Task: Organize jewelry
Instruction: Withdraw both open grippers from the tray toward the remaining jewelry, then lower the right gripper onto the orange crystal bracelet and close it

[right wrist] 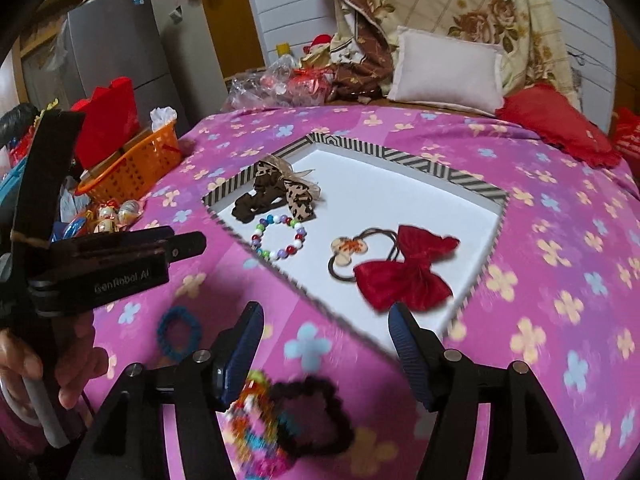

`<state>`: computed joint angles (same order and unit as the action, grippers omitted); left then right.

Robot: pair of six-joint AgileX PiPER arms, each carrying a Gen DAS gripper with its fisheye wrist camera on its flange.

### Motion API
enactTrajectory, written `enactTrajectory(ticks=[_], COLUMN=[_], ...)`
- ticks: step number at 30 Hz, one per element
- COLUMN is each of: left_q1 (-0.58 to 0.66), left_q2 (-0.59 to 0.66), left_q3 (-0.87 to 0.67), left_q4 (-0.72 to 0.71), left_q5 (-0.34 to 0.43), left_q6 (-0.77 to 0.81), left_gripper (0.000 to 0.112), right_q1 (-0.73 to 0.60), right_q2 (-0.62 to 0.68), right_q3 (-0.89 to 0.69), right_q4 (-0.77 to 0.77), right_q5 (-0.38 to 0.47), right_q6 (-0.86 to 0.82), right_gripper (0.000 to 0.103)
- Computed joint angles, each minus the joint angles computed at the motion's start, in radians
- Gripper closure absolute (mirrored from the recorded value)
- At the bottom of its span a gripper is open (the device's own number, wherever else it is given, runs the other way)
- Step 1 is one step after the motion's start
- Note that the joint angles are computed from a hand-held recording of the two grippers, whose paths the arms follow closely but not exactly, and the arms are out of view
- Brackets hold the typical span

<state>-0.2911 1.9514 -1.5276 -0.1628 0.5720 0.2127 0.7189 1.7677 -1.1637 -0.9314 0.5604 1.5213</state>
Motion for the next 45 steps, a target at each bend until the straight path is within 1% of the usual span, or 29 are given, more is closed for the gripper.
enactTrajectory(ticks=[4,6,11,14,16,21,24,28,32,33,35,36,41,44,45], left_q1=[-0.013,-0.016,-0.019,-0.026,-0.028,-0.014,-0.001,0.028,0.061,0.072,0.089,0.100,0.149,0.168,0.171], left_q2=[-0.103,-0.149,-0.226,-0.263,-0.284,-0.320,-0.330,-0.318,-0.299,-0.293,-0.282,-0.274,-0.241,-0.225,-0.220], left_q3=[0.166,0.240,0.352,0.409,0.436,0.490,0.517,0.534,0.540,0.537,0.525,0.514,0.472,0.460,0.457], left_q4=[0.031,0.034,0.026,0.057,0.058,0.006,-0.024,-0.071,-0.110,-0.117,-0.118,-0.129,-0.160,-0.177,-0.179], left_q5=[-0.092,-0.127,-0.169,-0.202,-0.211,-0.220,-0.217,-0.206,-0.194,-0.191,-0.183,-0.174,-0.144,-0.136,-0.136], left_q6=[0.000,0.007,0.016,-0.010,-0.010,0.042,0.077,0.118,0.153,0.157,0.153,0.163,0.185,0.195,0.196], left_gripper=[0.070,0.070,0.070,0.070,0.070,0.070,0.070,0.070,0.070,0.070,0.070,0.070,0.070,0.070,0.070], right_q1=[0.062,0.088,0.164,0.198,0.218,0.258,0.277,0.282,0.271,0.271,0.263,0.257,0.201,0.170,0.165], right_q2=[-0.030,-0.040,-0.058,-0.065,-0.070,-0.078,-0.075,-0.069,-0.060,-0.054,-0.028,-0.017,0.050,0.085,0.091], right_q3=[0.040,0.056,0.090,0.106,0.119,0.153,0.174,0.199,0.192,0.184,0.147,0.133,0.052,0.010,0.002], right_q4=[-0.035,-0.042,-0.073,-0.072,-0.070,-0.061,-0.051,-0.042,-0.047,-0.050,-0.040,-0.036,0.001,0.031,0.037], right_q5=[0.046,0.063,0.124,0.152,0.165,0.183,0.179,0.150,0.118,0.116,0.118,0.115,0.069,0.052,0.050], right_q6=[0.085,0.110,0.180,0.197,0.211,0.235,0.247,0.264,0.257,0.251,0.207,0.192,0.081,0.013,-0.001], right_gripper=[0.041,0.041,0.040,0.041,0.041,0.041,0.041,0.041,0.041,0.042,0.052,0.053,0.068,0.075,0.076])
